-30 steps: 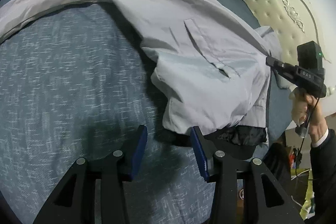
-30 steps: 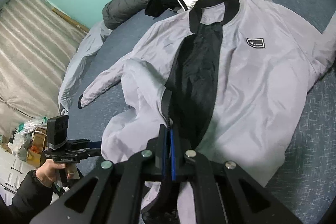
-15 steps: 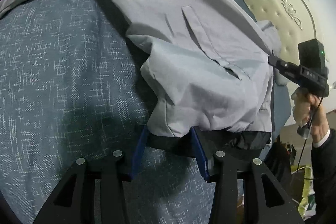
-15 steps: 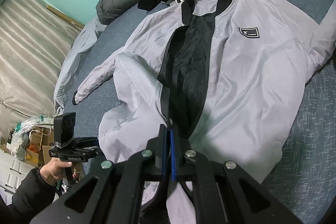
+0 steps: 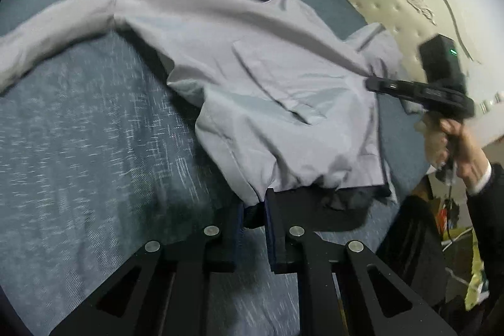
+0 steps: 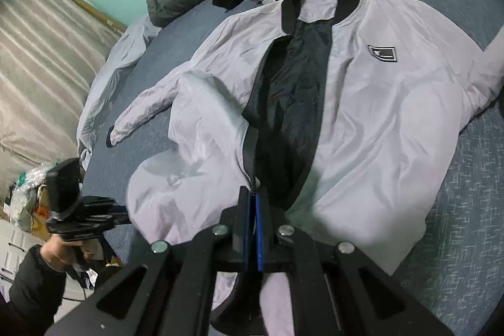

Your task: Fold clothes

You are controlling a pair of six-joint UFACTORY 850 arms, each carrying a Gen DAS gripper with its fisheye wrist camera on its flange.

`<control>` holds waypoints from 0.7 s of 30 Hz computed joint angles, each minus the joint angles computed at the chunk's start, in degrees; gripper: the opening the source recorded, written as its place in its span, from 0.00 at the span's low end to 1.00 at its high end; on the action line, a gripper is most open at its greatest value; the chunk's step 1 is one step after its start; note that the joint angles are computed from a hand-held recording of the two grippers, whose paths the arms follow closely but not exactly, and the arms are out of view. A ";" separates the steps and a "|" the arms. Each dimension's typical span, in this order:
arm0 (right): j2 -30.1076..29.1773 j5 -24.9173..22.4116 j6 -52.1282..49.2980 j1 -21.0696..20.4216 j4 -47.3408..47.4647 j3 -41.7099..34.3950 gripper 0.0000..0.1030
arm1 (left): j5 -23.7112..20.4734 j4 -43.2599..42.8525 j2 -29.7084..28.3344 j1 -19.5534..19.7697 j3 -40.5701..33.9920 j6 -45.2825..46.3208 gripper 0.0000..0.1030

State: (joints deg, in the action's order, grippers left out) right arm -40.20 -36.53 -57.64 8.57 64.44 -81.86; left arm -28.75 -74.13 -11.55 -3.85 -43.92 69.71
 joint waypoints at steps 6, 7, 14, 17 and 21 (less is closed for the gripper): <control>0.62 1.02 2.89 3.08 -4.69 0.46 0.03 | 0.28 4.39 3.67 1.02 0.30 -4.33 0.11; 0.72 1.01 2.91 3.51 -4.80 0.63 0.03 | 0.95 4.15 3.84 0.73 0.51 -4.68 0.09; -1.03 1.91 8.14 7.13 -10.63 -0.90 0.03 | 5.19 -2.02 5.05 -1.48 4.15 -3.27 0.07; -2.48 2.05 10.48 7.86 -12.06 -1.78 0.03 | 5.74 -2.79 4.16 -1.18 5.17 -3.10 0.07; -3.81 1.46 14.40 8.06 -14.96 -2.53 0.07 | 5.50 -4.64 2.52 -0.17 6.12 -1.78 0.07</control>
State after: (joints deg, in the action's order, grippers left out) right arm -44.01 -35.07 -43.24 16.63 49.48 -84.39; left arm -23.25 -78.77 -9.03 -4.02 -37.81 67.93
